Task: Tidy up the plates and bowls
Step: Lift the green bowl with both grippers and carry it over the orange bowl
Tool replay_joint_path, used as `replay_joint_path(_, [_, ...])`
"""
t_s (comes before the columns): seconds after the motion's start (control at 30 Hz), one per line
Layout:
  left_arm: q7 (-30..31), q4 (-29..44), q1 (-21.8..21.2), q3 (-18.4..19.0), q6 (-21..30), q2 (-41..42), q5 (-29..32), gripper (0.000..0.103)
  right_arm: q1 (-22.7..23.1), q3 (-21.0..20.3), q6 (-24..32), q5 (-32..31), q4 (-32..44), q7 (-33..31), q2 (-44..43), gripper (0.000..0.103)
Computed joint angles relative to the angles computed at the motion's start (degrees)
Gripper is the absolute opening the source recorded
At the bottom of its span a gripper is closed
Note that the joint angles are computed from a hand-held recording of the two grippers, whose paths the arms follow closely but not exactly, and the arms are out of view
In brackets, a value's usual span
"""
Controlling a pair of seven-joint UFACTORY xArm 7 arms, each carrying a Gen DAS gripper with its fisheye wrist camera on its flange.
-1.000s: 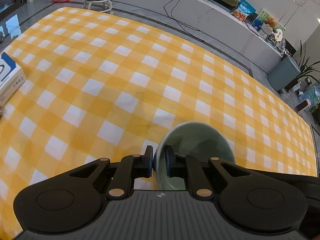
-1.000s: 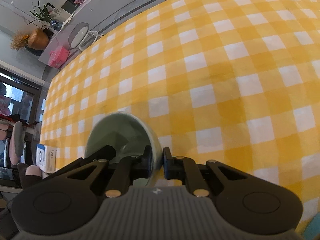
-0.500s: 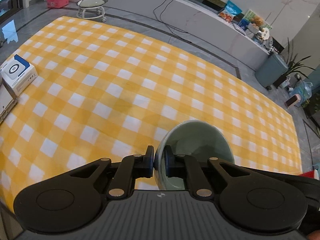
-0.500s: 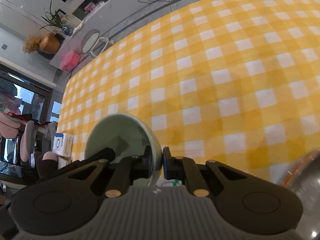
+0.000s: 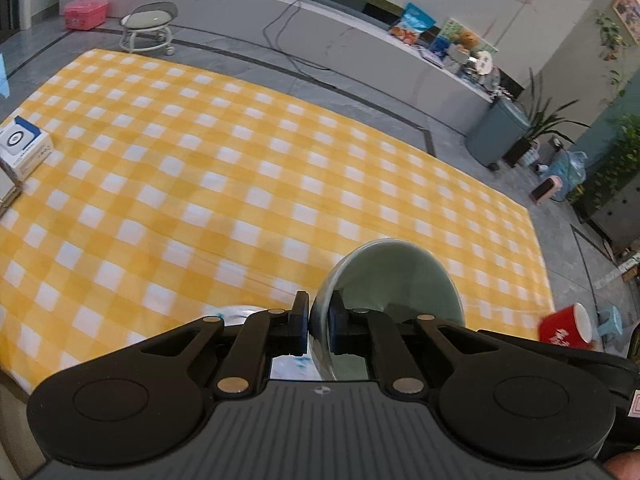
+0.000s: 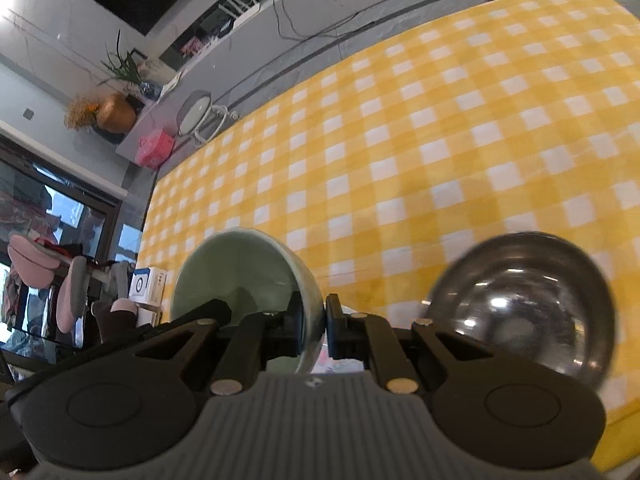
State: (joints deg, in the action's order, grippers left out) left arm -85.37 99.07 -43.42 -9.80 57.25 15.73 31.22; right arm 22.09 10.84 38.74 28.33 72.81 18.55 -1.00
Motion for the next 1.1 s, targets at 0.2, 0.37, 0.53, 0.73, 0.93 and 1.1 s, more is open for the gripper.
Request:
replay_joint_path(0.2, [1.76, 7.99, -3.07, 0.16, 0.43, 5.7, -0.15, 0.009, -1.37, -2.24, 0.21, 1.38, -5.69, -2.06, -6.51, 0.009])
replay_joint_path(0.37, [5.11, 15.97, -5.92, 1.76, 0.44, 11.62, -2.32, 0.009, -2.94, -4.16, 1.25, 0.47, -8.42, -2.89, -10.28, 0.009])
replay_joint_path(0.53, [8.0, 22.57, -7.77, 3.37, 0.96, 17.23, -6.94, 0.008, -4.68, -5.47, 3.22, -1.9, -10.5, -2.97, -12.71, 0.009])
replay_joint_path(0.73, [10.71, 27.31, -8.98, 4.86, 4.38, 21.1, -10.91, 0.008, -5.35, -6.27, 5.42, -1.08, -11.41, -4.25, -11.76, 0.009])
replay_joint_path(0.93, [12.68, 27.42, -8.56, 5.13, 5.47, 21.95, -13.62, 0.008, -5.65, -5.27, 5.45, -2.38, -11.93, -4.68, -10.15, 0.009])
replay_joint_path(1.1, [15.52, 32.54, -8.96, 5.44, 9.67, 25.31, -14.95, 0.008, -5.75, -4.85, 5.2, -3.89, -12.41, -4.89, -9.33, 0.009])
